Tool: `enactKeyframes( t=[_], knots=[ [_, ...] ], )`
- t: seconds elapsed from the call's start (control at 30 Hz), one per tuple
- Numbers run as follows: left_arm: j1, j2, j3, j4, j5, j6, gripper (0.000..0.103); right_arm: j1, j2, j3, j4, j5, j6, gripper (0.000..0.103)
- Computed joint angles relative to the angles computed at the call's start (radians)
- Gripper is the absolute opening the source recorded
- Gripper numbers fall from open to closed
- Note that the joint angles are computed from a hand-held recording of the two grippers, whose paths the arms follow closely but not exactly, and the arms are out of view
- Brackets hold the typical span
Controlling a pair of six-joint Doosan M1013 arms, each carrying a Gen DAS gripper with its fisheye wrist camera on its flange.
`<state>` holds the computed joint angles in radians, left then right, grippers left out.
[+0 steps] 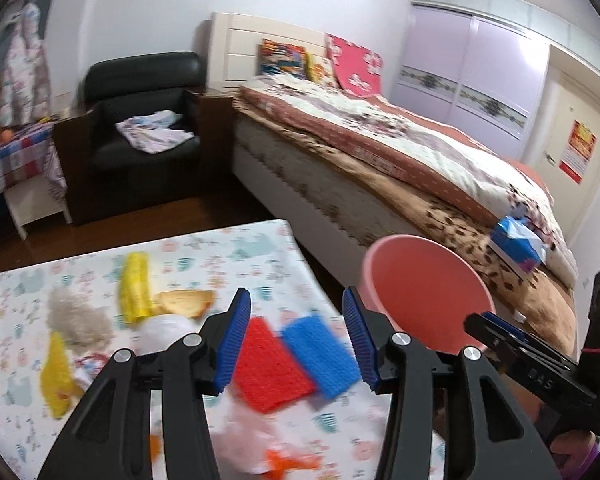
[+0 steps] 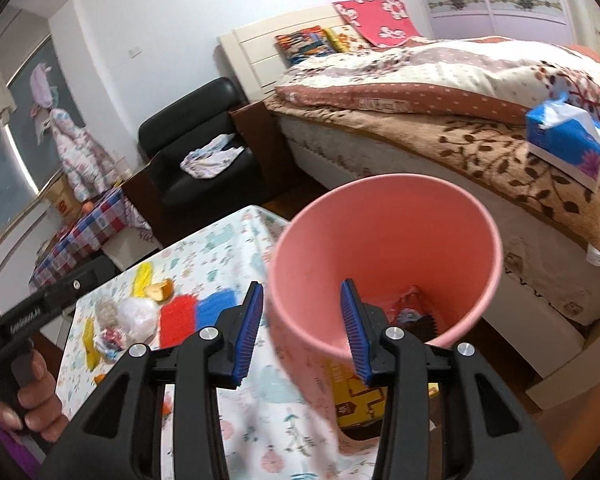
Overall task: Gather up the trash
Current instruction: 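Move both open tools back over the table, then grasp the blue foam net with the right tool while the left tool grasps the clear plastic bag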
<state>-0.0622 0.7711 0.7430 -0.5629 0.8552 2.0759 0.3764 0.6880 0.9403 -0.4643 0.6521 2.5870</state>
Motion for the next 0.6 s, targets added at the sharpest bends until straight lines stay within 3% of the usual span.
enactKeyframes(
  t=[0.27, 0.6],
  knots=[
    [0.045, 0.003, 0.012, 0.028, 0.004, -0.083, 0.047, 0.019, 0.047, -0.077, 0.113, 0.034, -0.150, 0.041],
    [0.054, 0.005, 0.050, 0.026, 0.134, -0.092, 0.047, 0.032, 0.103, -0.165, 0.204, 0.093, -0.308, 0.041]
  ],
)
